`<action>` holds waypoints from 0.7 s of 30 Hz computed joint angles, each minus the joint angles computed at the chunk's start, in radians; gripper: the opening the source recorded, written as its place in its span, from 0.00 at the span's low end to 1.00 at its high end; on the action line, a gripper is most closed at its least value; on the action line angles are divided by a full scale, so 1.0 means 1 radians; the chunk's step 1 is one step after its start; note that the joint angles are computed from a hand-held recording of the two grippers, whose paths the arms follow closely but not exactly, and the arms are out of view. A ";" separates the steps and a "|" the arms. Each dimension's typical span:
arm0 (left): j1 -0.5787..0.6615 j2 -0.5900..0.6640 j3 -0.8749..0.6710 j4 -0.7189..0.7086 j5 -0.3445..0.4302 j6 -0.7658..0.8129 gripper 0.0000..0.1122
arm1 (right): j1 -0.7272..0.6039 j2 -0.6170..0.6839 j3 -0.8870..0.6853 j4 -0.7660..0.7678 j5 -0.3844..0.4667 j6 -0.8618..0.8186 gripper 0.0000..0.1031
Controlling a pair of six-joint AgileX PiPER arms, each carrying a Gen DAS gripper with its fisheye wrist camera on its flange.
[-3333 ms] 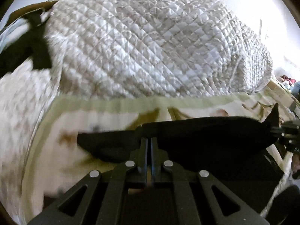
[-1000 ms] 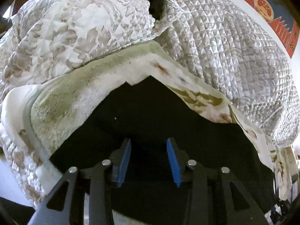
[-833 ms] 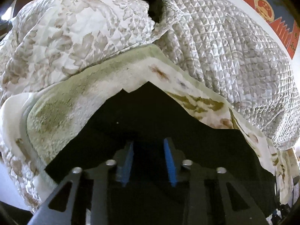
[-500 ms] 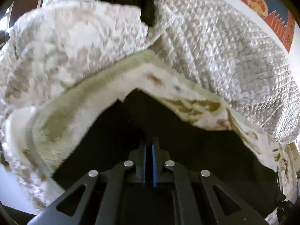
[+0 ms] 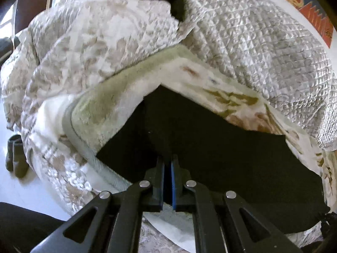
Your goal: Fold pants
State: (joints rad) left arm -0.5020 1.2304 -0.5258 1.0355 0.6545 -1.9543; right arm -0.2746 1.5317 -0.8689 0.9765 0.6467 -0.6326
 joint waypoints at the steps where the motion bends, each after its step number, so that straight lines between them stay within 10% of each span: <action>1: -0.007 -0.009 -0.003 0.001 0.008 0.001 0.06 | -0.005 -0.006 0.005 0.008 0.003 -0.009 0.09; 15: -0.063 -0.121 -0.012 -0.053 0.301 -0.011 0.35 | 0.074 -0.177 0.027 -0.387 -0.214 0.332 0.23; 21: 0.134 -0.106 0.027 -0.057 0.017 0.083 0.41 | 0.128 -0.200 0.043 -0.523 -0.295 0.452 0.23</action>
